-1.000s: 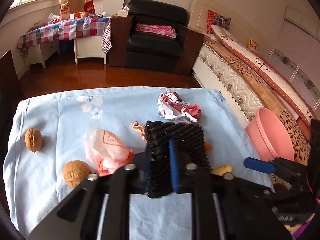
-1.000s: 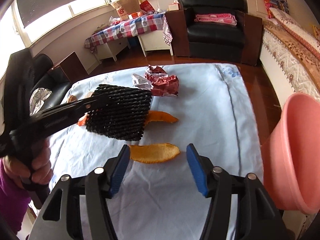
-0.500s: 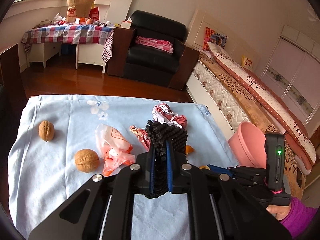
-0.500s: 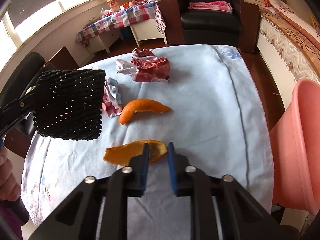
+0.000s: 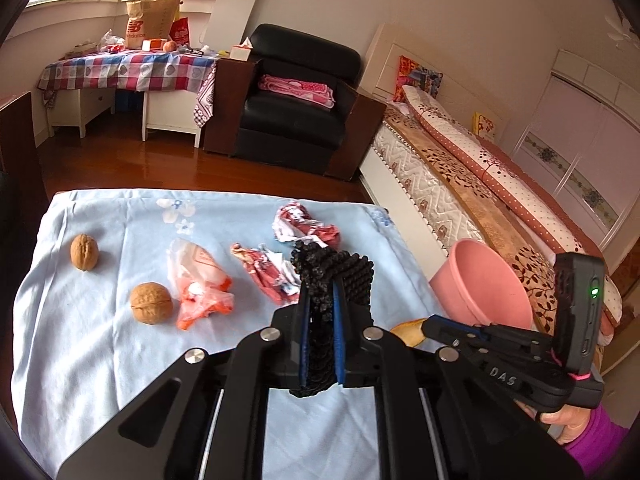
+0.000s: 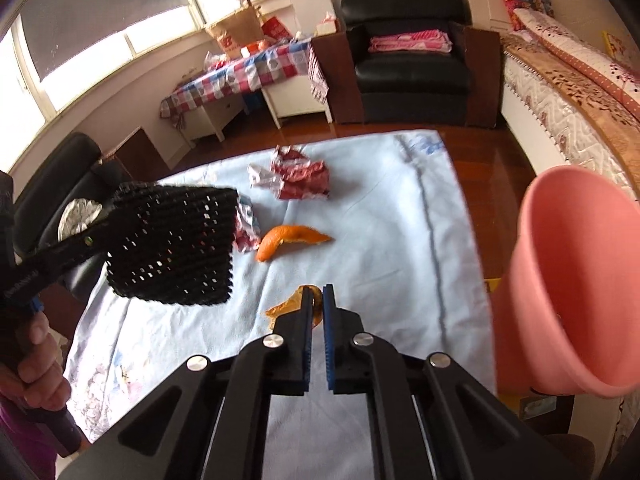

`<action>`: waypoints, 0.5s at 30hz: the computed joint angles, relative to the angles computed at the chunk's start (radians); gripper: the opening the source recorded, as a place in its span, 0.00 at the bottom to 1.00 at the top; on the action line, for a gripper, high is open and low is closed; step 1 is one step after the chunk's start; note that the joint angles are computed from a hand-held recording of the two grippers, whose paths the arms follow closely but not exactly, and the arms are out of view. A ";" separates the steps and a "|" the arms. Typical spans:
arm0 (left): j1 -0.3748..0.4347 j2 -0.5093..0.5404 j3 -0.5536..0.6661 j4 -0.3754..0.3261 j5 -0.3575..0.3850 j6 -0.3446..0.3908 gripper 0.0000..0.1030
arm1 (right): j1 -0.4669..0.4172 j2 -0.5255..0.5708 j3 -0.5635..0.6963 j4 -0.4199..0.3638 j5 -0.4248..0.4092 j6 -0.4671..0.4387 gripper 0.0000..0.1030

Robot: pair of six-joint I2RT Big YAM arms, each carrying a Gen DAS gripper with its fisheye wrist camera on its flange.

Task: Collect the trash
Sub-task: 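Carry the black net and orange peel over the pink bucket and open both grippers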

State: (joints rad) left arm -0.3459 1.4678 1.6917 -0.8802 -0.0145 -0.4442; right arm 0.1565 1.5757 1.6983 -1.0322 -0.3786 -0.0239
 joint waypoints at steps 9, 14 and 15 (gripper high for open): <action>-0.052 0.045 0.078 -0.010 -0.003 0.016 0.09 | -0.090 -0.064 -0.014 0.043 0.004 0.042 0.04; -0.089 0.097 0.157 -0.020 0.000 0.035 0.09 | -0.156 -0.079 -0.011 0.064 0.019 0.065 0.05; -0.096 0.107 0.170 -0.023 0.000 0.036 0.09 | -0.172 -0.081 -0.011 0.069 0.022 0.069 0.04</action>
